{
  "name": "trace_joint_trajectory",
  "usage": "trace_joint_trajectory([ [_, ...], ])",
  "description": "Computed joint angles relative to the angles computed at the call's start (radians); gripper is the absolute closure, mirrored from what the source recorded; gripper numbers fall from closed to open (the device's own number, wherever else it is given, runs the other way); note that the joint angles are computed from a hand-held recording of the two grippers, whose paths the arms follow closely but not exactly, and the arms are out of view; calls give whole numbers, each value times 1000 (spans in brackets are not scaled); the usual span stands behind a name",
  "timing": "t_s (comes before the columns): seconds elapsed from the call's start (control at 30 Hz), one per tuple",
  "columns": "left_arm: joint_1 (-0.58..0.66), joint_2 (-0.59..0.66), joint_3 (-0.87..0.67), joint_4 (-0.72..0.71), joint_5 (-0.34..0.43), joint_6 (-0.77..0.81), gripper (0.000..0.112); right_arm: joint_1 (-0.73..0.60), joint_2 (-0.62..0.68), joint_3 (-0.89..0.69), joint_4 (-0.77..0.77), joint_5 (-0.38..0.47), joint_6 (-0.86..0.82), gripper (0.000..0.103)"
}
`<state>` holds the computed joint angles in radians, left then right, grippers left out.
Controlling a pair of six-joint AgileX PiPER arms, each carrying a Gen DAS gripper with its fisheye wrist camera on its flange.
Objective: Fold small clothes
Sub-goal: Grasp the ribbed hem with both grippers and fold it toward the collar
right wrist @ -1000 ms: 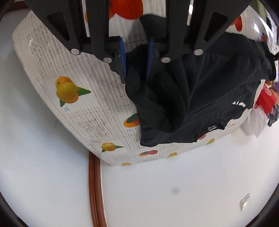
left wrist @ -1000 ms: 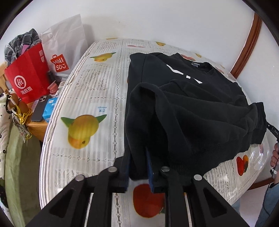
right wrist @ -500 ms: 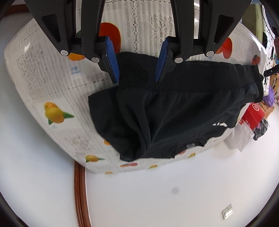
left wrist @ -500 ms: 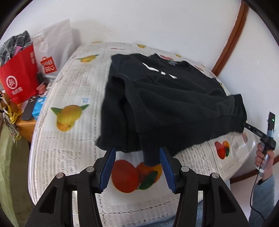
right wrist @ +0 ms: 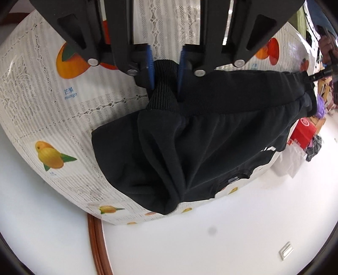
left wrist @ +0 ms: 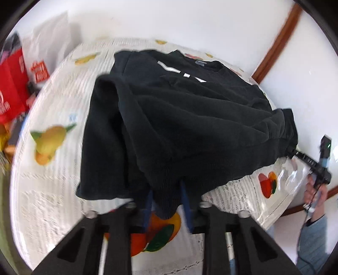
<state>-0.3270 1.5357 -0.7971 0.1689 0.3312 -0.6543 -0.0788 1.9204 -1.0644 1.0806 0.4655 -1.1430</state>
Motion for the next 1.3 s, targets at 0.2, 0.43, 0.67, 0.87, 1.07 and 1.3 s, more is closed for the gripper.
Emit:
trace_joint_trajectory([
  [0.2,-16,-111,13,63,24,-60,104,-21,-103,40,81,56,-101,89],
  [0.43,44,-164,-61,15,30,-13,105,-42,-138,-46,165,167,-95,89],
  [0.67,97,-71,-199,102,43,-55,105,10,-60,-234,95,148,95,89],
  [0.87,150,69,-346,60,63,15,105,38,61,-420,14,151,249,89],
  [1.07,183,219,-494,37,94,77,105,84,221,-622,-131,129,444,89],
  [1.3,227,374,-658,-71,129,202,105,124,415,-891,-325,161,692,89],
])
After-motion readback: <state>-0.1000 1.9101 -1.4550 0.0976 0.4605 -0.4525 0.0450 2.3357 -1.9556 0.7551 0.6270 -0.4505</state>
